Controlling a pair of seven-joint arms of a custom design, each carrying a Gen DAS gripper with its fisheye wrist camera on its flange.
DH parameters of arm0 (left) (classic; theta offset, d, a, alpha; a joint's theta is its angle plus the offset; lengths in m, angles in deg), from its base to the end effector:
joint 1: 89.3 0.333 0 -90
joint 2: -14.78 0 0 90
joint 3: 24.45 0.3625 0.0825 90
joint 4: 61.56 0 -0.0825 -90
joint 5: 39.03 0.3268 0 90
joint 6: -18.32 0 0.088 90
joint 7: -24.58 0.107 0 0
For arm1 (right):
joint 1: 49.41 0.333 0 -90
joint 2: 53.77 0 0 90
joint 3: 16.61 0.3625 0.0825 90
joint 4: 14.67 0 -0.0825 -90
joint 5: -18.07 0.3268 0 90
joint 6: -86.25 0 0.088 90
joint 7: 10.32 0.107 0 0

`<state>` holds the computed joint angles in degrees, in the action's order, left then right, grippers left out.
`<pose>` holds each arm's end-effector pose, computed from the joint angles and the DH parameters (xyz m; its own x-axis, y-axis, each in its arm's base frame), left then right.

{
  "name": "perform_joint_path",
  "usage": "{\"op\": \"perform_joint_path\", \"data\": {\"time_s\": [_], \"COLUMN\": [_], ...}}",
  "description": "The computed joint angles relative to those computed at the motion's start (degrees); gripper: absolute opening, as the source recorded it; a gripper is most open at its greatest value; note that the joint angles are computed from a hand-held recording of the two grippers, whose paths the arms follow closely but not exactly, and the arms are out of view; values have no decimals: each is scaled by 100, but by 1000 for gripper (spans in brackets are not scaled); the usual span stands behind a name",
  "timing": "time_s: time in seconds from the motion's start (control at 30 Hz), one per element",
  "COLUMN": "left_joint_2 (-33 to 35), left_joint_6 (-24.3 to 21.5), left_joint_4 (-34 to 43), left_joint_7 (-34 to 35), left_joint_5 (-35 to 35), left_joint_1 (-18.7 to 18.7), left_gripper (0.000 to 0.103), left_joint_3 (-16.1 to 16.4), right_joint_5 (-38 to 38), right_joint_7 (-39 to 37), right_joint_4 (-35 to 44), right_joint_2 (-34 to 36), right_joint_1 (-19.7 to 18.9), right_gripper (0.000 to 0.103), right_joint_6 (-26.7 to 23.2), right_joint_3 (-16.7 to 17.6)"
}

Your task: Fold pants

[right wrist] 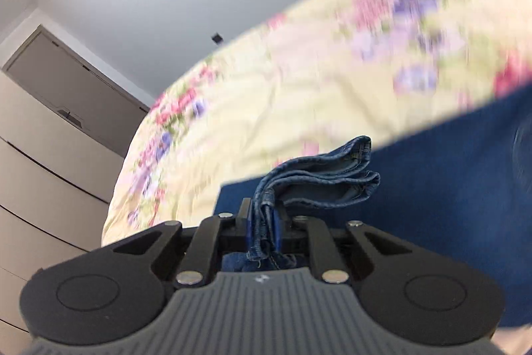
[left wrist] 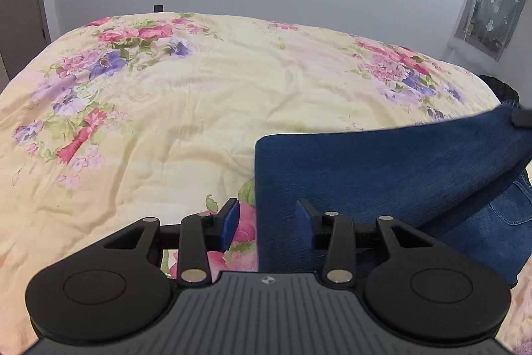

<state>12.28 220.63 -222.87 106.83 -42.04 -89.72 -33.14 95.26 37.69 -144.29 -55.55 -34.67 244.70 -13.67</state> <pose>0.3949 -0.0573 0.4066 -0.0112 -0.9944 0.1050 -0.7306 -0.0636 -0.6799 0.4792 0.1095 0.4892 0.0765 -0.7864 -0.6129 -0.8358 0.2847 -0.4696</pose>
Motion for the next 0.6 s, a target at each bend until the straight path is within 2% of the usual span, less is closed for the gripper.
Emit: {"op": "perform_joint_path", "data": {"time_s": [0.1,0.23,0.33,0.4,0.47,0.53,0.6], "left_joint_2": [-94,-21,164,334,540,746,974], "left_joint_6": [-70,-78,-78,-92,-131,-190,-247], "left_joint_4": [21,135,290,446,638,835,1035], "left_joint_7": [80,189,365,661,989,1183,1361], "left_joint_5": [-133,-413,-711,-1085,-1486,-1722,-1936], "left_joint_1": [-55,-181,-406,-658,-978,-1292,-1640], "left_gripper": [47,47,47,46,45,45,44], "left_joint_3": [-120,-354,-466,-480,-419,-284,-86], "right_joint_5": [-1075,-2555,-3323,-3336,-2980,-2596,-2158], "right_joint_7": [483,807,999,660,-56,-665,-1113], "right_joint_4": [181,139,287,315,305,301,366], "right_joint_2": [-311,-847,-884,-856,-750,-551,-252], "right_joint_1": [-63,-398,-642,-701,-736,-848,-1088], "right_gripper": [7,7,7,7,7,7,7], "right_joint_6": [366,401,447,500,653,973,946], "right_joint_3": [-23,-315,-496,-756,-1072,-1250,-1432]}}
